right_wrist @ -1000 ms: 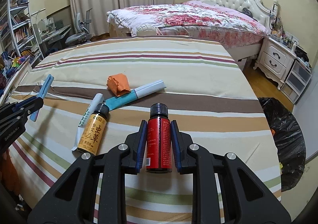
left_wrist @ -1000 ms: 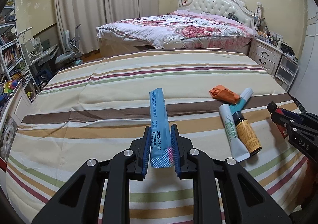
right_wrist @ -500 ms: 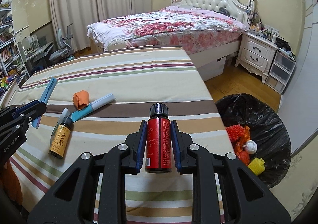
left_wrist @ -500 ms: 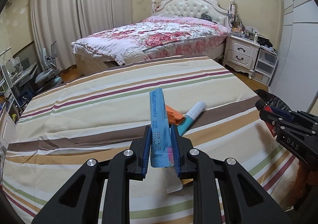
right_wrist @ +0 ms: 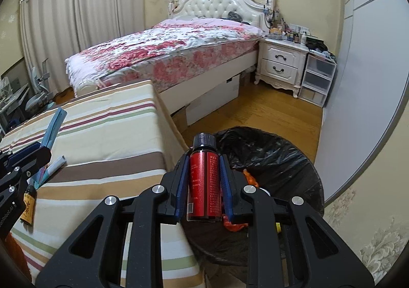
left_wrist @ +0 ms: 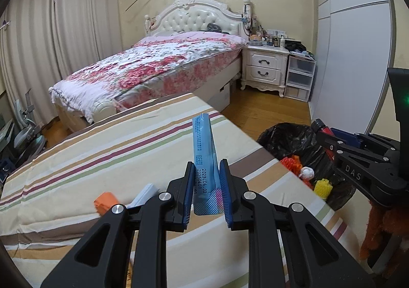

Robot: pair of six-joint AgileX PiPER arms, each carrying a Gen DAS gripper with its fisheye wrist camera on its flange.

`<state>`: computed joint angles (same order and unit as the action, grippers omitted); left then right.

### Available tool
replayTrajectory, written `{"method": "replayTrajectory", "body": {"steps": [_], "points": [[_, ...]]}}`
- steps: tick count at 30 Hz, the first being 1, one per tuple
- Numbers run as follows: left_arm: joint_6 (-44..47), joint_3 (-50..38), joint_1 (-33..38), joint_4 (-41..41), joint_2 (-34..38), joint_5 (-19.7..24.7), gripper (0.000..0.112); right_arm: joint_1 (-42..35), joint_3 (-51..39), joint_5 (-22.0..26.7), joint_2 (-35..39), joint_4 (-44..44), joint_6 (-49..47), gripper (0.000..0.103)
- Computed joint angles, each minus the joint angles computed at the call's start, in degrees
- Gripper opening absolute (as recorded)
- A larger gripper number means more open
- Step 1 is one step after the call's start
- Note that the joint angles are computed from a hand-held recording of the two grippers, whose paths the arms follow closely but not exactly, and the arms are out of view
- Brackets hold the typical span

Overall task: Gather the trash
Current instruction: 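Carry the red can and blue packet over the black bin, then open both grippers, dropping the red can and blue packet into the bin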

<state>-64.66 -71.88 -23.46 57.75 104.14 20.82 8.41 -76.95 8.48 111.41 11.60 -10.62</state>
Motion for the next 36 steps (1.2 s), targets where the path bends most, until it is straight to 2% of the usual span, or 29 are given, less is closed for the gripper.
{"method": "replayTrajectory", "body": {"steps": [7, 10, 15, 26, 28, 30, 31, 32, 36], "points": [[10.4, -12.0, -2.5, -9.6, 8.3, 1.0, 0.021, -2.8, -3.4, 0.1, 2.7, -13.1, 13.2, 0.023], [11.8, -16.6, -3.9, -9.8, 11.5, 2.3, 0.021, -3.9, -4.8, 0.4, 4.0, -10.8, 11.1, 0.023], [17.0, -22.6, -4.7, -13.5, 15.6, 3.5, 0.021, -4.7, -6.7, 0.5, 6.2, -12.4, 12.7, 0.023], [32.5, -35.9, -4.6, -26.6, 24.5, 7.8, 0.022, -6.5, -11.4, 2.5, 10.4, -11.2, 12.5, 0.023], [35.5, -38.0, -4.4, -29.3, 25.8, 9.0, 0.024, -6.8, -12.4, 2.7, 11.2, -11.0, 12.7, 0.025], [36.2, -38.9, -4.5, -30.0, 26.4, 9.7, 0.044, -7.1, -12.6, 2.7, 11.6, -10.6, 12.4, 0.028], [35.2, -38.6, -4.6, -29.2, 26.4, 9.5, 0.049, -7.1, -12.7, 2.7, 11.8, -11.6, 13.5, 0.029], [34.1, -38.3, -4.8, -28.4, 26.4, 9.4, 0.056, -7.2, -12.7, 2.5, 12.0, -12.7, 14.6, 0.036], [32.7, -38.4, -4.6, -28.1, 26.5, 10.0, 0.064, -7.3, -12.1, 2.0, 11.9, -17.4, 19.8, 0.039]]}}
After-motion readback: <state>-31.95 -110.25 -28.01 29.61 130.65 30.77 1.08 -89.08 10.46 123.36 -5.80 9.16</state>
